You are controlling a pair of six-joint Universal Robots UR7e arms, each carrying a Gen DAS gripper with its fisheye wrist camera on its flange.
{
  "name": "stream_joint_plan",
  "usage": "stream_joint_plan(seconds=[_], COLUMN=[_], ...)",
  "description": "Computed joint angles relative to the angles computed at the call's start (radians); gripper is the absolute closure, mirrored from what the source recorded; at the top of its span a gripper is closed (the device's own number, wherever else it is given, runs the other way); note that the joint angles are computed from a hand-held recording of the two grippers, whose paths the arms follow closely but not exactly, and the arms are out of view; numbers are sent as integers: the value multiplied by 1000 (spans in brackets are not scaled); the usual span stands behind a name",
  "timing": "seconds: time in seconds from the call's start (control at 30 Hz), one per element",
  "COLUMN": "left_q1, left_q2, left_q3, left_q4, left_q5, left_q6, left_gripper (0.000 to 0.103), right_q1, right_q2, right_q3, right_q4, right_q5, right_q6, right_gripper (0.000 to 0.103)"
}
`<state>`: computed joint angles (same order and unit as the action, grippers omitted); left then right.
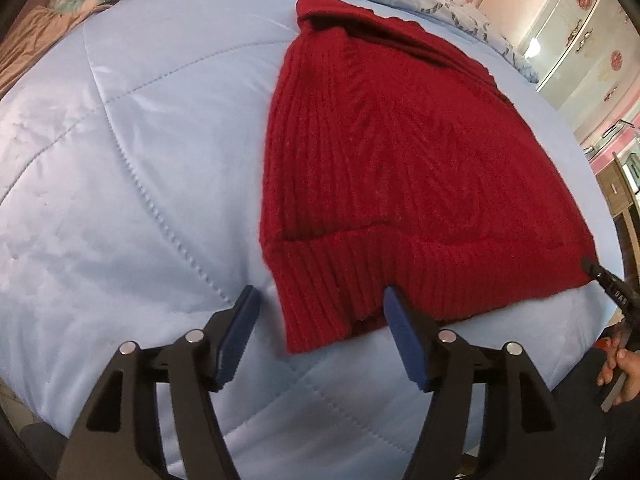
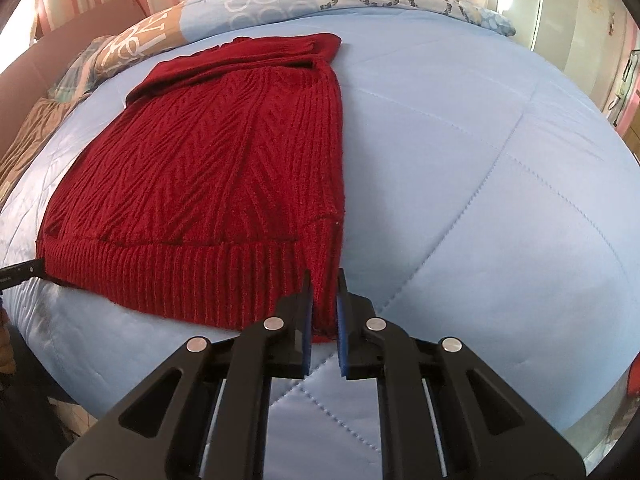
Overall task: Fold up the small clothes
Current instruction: 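Close the left gripper on the ribbed hem while the right gripper grasps it too, then lift the ribbed hem with both grippers and fold it toward the collar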
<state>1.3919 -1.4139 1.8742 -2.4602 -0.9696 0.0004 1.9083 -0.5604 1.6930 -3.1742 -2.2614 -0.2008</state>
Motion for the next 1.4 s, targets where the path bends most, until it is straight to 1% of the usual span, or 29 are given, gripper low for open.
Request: stream_joint_plan(seconds=[0.03,0.07,0.1,0.13,0.2,0.27,0.3,0.37,0.43,0.57,0.7,0.73,0.77,0.8,0.9,1.03,1.17,1.27,1.4], left_q1=[-1,-5,-11,-18,-15,-21,-29,-58,-89,-136,-167,-174,-176,-176,-170,-152,-142,-134,-131], left_q2=[1,4,7,10,7,5,6,10,15,36,80,104,123,143,196,261,330,390,470], left_q3=[-3,-4,-3,0,1,4,8,29,49,46,24,12,1,-14,-60,-135,-237,-332,-446], left_q4=[1,2,6,3,0,-8,-21,-72,-139,-271,-450,-525,-571,-616,-697,-771,-792,-793,-819], left_q5=[-1,13,34,58,41,50,64,121,177,226,285,308,318,323,329,319,313,303,289], left_q6=[-3,-6,-9,-1,3,16,29,78,154,288,419,474,511,548,625,697,705,689,717], left_gripper=[38,46,60,66,87,94,95,95,95,95,95,95,95,95,95,95,95,95,95], right_q1=[-1,-1,-3,-6,-9,-9,-8,-2,8,27,45,49,52,53,54,45,36,28,21], right_q2=[-1,-1,-2,-5,-8,-11,-12,-12,-8,2,14,20,26,30,54,93,143,195,270], right_q3=[0,-1,1,3,4,3,3,4,-1,-26,-63,-75,-87,-95,-131,-201,-302,-407,-553], right_q4=[1,1,1,3,10,21,22,13,-2,-27,-61,-77,-90,-101,-155,-201,-211,-195,-173], right_q5=[4,6,11,20,30,35,39,42,33,37,49,51,53,54,59,89,123,155,197], right_q6=[2,4,8,15,24,28,25,3,-35,-100,-150,-168,-182,-193,-250,-310,-324,-320,-316], right_gripper=[93,93,93,93,92,92,92,92,93,93,93,93,93,93,93,93,93,93,93])
